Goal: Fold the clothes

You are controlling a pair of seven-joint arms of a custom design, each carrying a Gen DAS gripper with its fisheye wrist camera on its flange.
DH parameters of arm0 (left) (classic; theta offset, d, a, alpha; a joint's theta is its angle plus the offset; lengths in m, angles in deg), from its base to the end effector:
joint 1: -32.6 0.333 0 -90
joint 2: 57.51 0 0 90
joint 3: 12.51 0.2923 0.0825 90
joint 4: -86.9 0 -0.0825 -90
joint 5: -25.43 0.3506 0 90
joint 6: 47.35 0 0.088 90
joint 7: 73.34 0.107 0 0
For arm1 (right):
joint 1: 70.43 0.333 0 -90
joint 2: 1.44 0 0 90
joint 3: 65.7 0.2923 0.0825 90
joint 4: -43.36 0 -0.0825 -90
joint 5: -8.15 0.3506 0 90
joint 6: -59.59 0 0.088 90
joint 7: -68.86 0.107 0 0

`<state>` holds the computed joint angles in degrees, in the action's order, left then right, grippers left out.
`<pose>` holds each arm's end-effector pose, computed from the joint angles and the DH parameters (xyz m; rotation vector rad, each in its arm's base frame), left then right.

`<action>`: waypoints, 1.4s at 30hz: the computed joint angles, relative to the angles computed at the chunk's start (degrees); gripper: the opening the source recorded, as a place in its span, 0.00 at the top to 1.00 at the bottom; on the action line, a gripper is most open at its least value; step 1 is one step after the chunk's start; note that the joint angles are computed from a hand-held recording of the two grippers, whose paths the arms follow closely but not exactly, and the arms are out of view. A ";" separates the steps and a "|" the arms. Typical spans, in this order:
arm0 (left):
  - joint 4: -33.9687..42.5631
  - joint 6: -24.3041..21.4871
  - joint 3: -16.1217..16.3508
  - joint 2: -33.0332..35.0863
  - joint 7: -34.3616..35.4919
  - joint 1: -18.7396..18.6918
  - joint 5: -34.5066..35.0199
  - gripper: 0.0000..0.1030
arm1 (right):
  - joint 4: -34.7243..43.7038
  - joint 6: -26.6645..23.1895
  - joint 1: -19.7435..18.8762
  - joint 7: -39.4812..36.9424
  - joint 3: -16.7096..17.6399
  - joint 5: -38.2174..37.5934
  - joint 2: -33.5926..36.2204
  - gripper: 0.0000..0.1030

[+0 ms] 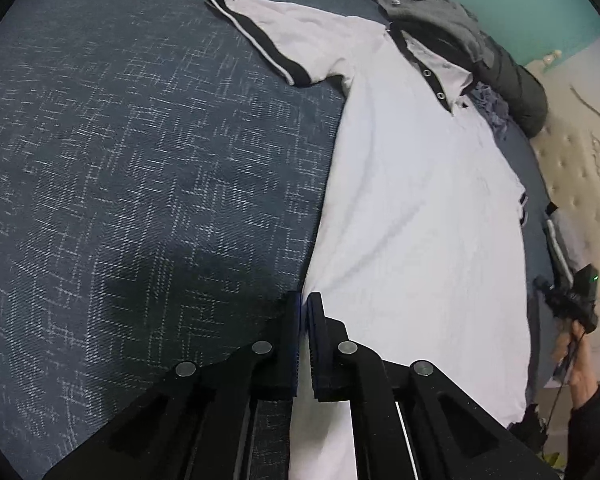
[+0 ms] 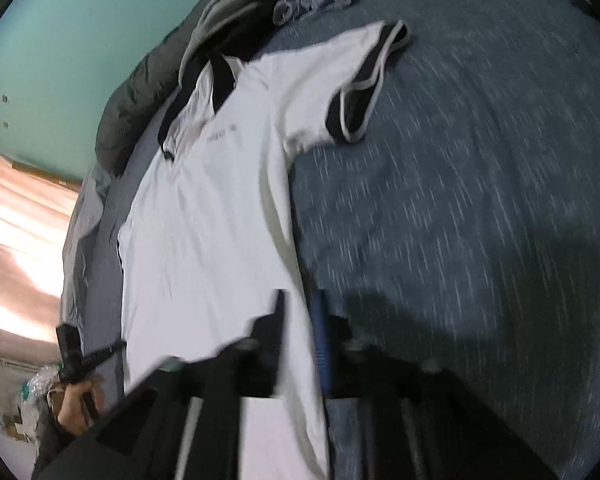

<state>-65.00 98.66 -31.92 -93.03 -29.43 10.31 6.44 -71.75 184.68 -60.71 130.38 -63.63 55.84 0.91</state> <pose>0.2846 -0.2547 0.4746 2.4353 -1.7673 0.7764 0.5334 0.1391 0.4496 -1.9495 1.5134 0.4164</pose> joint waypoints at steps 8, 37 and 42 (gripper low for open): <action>5.21 -0.97 -4.24 0.68 -4.06 4.47 8.84 0.94 | 11.88 2.10 0.39 6.16 3.02 0.72 10.16 0.66; 6.41 22.78 -9.83 17.76 -21.85 8.84 25.72 0.92 | 13.82 14.43 -3.59 8.64 8.63 4.10 15.30 0.49; 6.83 22.36 -10.10 18.02 -21.70 8.79 26.61 0.88 | 11.85 16.27 -3.19 11.77 7.05 6.11 15.03 0.49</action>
